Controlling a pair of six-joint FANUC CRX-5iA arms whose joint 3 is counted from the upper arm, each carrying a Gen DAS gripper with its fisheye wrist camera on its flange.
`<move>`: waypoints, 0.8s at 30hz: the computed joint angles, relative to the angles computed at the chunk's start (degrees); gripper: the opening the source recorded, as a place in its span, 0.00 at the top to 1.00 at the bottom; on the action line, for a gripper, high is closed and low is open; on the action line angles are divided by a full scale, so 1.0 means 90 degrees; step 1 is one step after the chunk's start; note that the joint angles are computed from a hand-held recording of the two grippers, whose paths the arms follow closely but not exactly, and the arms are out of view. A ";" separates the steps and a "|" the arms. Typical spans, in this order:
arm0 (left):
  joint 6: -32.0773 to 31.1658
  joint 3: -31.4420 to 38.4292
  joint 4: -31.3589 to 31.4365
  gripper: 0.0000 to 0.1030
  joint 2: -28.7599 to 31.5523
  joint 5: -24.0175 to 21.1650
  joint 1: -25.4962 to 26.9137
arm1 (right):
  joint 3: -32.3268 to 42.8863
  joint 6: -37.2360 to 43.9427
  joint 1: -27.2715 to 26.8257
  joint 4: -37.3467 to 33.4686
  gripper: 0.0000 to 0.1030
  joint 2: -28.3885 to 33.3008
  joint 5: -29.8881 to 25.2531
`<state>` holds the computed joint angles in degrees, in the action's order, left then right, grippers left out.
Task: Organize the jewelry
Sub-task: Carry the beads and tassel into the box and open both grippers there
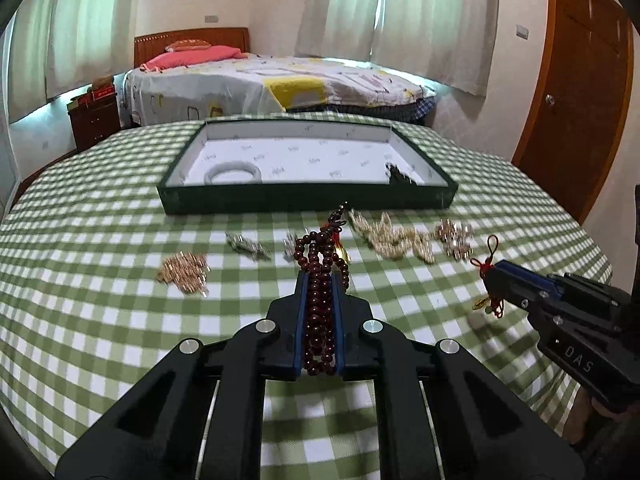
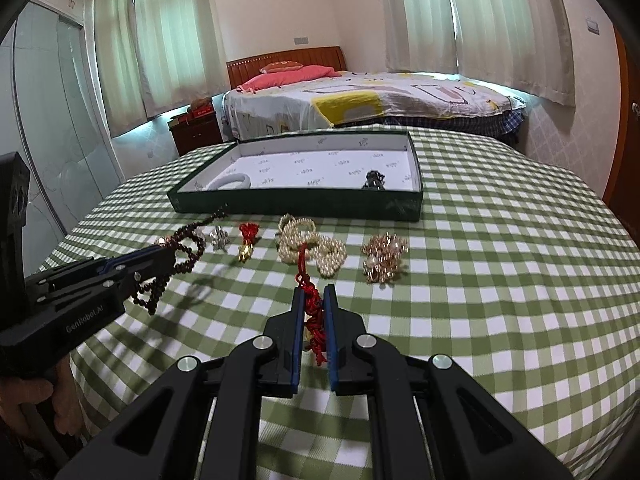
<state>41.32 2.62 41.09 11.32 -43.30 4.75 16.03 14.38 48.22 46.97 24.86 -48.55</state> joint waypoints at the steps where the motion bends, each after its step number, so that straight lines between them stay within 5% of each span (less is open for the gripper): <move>1: 0.0015 0.0062 0.0031 0.89 0.0030 0.0006 0.0002 | 0.0036 0.0010 -0.0009 0.0010 0.90 0.0012 0.0014; 14: 0.0475 0.1766 0.0138 0.89 0.1013 -0.0119 -0.0158 | 0.1349 0.0497 -0.0415 0.0145 0.90 0.0656 0.0346; 24: 0.1282 0.4104 -0.0175 0.89 0.2403 -0.0400 -0.0376 | 0.3827 0.1739 -0.0839 -0.0141 0.90 0.1990 0.0271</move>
<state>52.86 39.56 39.52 32.95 -46.89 1.37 50.47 30.03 40.67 45.70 42.77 -46.11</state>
